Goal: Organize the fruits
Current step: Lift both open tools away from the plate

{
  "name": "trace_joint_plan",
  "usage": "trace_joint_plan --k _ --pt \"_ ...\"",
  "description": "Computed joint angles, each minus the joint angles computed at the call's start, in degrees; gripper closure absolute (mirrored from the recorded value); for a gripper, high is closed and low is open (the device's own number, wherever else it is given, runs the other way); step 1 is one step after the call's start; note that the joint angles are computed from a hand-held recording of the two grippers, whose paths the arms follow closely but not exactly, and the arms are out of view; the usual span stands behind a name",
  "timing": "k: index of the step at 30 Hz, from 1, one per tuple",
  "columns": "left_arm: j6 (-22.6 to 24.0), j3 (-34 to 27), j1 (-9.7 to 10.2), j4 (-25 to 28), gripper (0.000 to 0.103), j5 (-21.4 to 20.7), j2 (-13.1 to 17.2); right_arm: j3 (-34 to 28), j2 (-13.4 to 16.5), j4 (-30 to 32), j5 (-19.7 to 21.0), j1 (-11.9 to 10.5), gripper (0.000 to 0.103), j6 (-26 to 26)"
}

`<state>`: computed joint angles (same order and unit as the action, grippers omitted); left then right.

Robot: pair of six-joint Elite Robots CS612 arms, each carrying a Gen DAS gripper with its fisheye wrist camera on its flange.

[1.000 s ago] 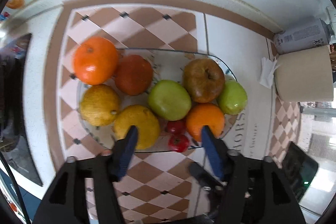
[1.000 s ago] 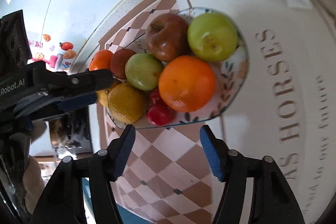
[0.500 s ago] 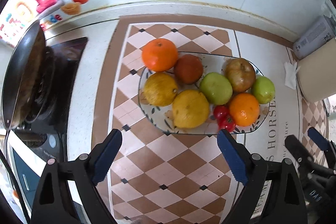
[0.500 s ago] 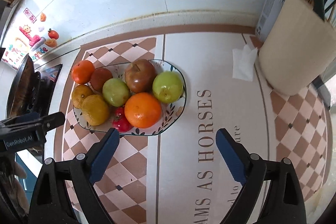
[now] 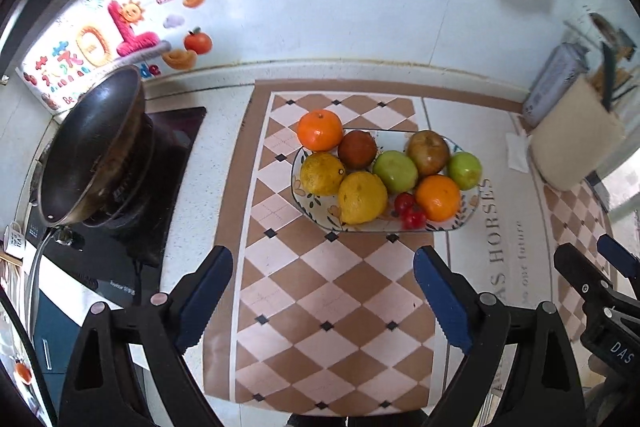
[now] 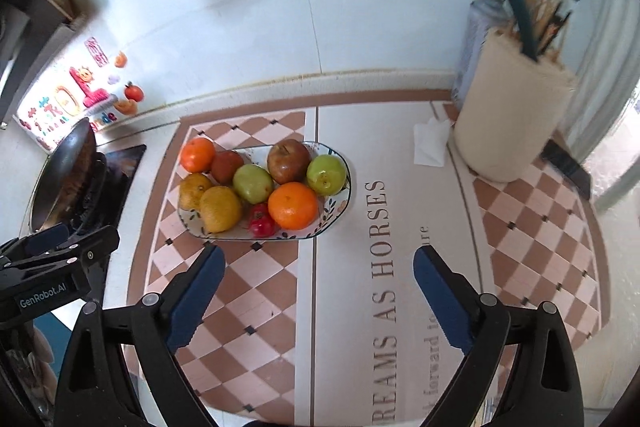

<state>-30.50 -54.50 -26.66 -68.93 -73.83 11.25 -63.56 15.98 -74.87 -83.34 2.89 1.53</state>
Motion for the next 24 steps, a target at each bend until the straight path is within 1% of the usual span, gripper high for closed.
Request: trace_joint_plan --k 5,7,14,16,19,24 --pt "1.1 -8.6 -1.01 1.4 0.010 1.2 2.5 -8.3 1.8 2.4 -0.4 0.5 0.005 0.5" --pt "1.7 -11.4 -1.39 1.6 0.010 1.4 3.2 -11.5 2.3 3.2 -0.9 0.8 0.003 0.7" --pt "4.3 -20.9 -3.33 2.6 0.010 3.8 5.4 -20.3 3.5 6.6 -1.9 1.1 0.002 2.3" --pt "4.5 -22.7 -3.81 3.4 0.010 4.7 5.7 -21.7 3.5 7.4 -2.1 1.1 0.002 2.1" --pt "4.2 -24.8 -4.22 4.5 0.010 4.5 6.1 -23.9 3.5 8.5 -2.3 1.1 0.002 1.6" --pt "3.4 -28.1 -5.31 6.0 0.010 6.1 6.6 -26.4 3.1 9.3 -0.8 0.8 0.002 0.6"
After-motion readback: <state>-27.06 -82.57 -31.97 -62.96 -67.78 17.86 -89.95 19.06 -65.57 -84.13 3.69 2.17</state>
